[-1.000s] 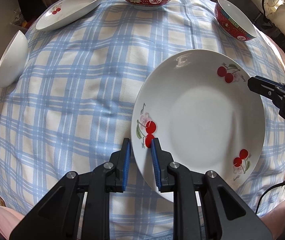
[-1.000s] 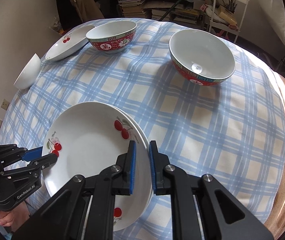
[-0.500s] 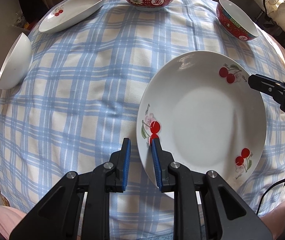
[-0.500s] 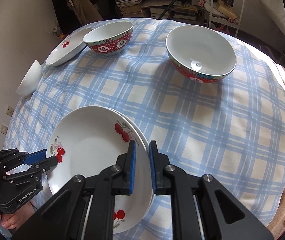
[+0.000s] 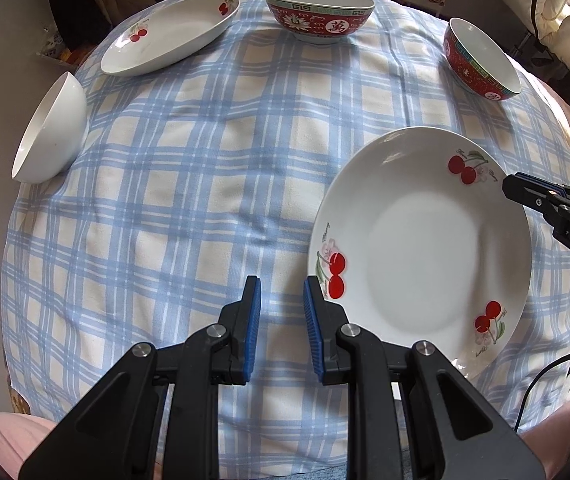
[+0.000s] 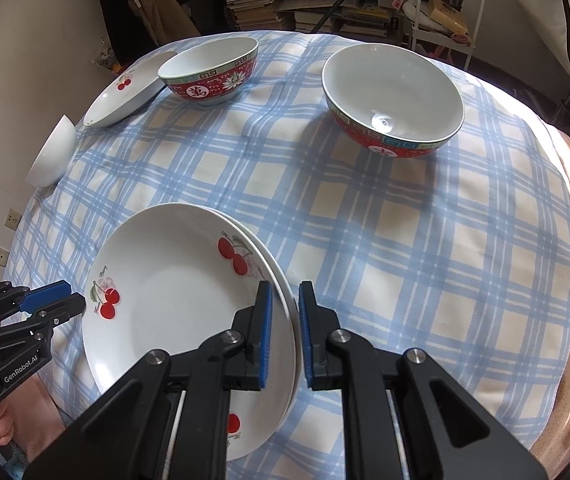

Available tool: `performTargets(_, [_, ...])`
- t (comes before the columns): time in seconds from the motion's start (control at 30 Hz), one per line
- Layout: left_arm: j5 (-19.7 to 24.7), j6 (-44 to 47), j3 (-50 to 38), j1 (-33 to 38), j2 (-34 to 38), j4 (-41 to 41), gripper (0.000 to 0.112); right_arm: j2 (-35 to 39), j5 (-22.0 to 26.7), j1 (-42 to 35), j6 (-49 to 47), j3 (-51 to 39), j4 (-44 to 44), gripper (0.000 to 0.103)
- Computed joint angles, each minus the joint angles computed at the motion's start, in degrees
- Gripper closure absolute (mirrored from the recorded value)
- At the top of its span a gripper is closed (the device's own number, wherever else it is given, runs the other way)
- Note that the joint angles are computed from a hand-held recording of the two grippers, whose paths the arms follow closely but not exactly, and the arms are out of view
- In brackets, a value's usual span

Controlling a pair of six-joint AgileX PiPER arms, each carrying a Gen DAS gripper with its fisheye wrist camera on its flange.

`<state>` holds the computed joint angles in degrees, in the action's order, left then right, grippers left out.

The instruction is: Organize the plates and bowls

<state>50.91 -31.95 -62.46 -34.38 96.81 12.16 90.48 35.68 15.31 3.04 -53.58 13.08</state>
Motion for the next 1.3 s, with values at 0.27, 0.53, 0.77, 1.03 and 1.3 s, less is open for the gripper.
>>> performTargets(0.27, [-0.2, 2.8, 1.2, 4.6, -0.9, -0.1, 0.09, -1.2, -0.4, -0.6, 2.9, 0.2, 0.3, 0.089])
performTargets(0.53, [1.4, 7.5, 0.6, 10.9, -3.3, 1.1, 0.084, 0.0, 1.1, 2.1, 7.9, -4.0, -3.8, 0.066])
performTargets(0.77, [1.8, 13.5, -0.2, 17.4, -5.1, -1.3, 0.065, 3.3, 4.5, 7.3, 14.8, -10.6, -11.2, 0.042])
performTargets(1.03, [1.8, 17.7, -2.8, 24.0, -5.3, -0.9, 0.029, 8.7, 8.8, 12.1, 20.3, -20.3, -13.7, 0.017])
performTargets(1.3, [2.5, 23.4, -8.1, 32.2, -2.3, -2.1, 0.022, 16.2, 12.8, 15.9, 23.1, -34.9, -15.0, 0.002])
